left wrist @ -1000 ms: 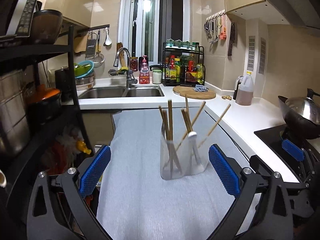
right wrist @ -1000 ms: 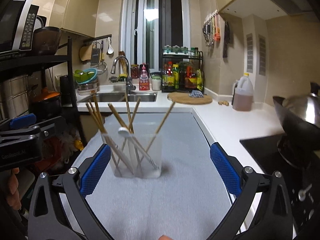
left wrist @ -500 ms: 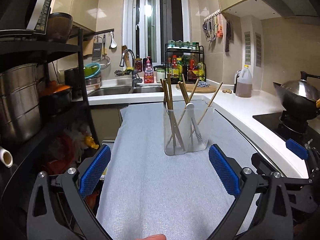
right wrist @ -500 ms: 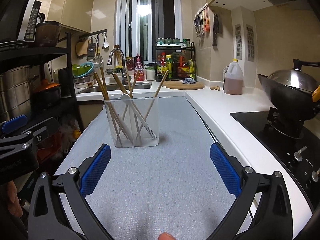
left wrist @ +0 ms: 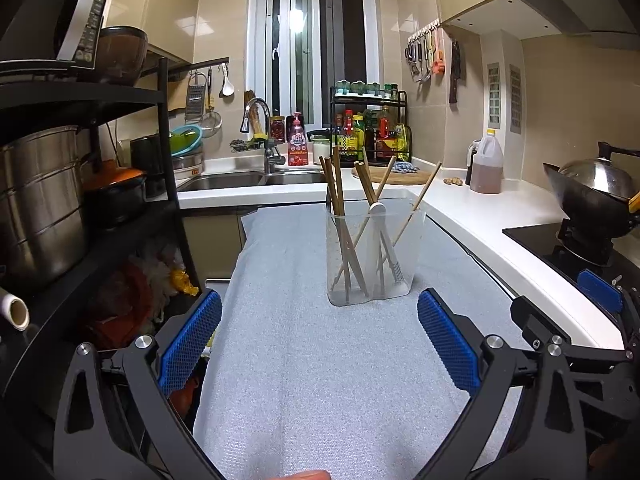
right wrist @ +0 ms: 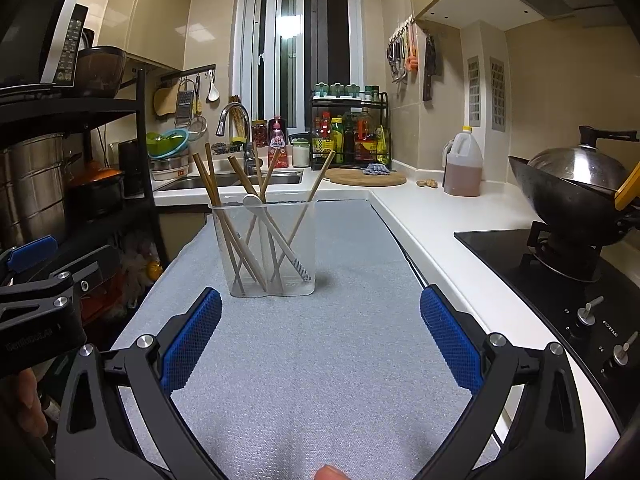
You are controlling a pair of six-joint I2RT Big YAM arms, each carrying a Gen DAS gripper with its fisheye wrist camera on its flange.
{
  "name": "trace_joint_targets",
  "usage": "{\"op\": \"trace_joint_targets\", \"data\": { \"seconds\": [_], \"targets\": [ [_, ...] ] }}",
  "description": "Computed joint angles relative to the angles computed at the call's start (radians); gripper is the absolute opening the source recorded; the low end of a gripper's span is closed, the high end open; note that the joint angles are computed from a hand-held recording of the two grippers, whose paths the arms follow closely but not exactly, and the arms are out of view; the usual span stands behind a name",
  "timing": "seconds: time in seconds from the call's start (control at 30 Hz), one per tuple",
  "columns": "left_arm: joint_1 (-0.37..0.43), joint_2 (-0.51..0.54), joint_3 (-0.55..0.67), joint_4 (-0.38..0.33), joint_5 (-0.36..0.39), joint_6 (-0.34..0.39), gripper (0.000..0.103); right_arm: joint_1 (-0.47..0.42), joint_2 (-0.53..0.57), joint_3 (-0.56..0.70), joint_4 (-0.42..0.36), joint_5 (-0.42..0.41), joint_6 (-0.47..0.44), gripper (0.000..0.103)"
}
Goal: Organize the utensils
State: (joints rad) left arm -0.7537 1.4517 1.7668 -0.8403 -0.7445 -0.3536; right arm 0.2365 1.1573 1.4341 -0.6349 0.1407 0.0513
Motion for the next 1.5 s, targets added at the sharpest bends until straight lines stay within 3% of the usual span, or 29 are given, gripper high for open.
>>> {"op": "trace_joint_targets", "data": {
  "seconds": [1.5],
  "targets": [
    [-0.004,-0.023,-0.022,0.000,-0.008,-0.011,0.095,-0.005,-0.038,-0.019,-0.014,0.014,-0.010,0.098]
  ]
}}
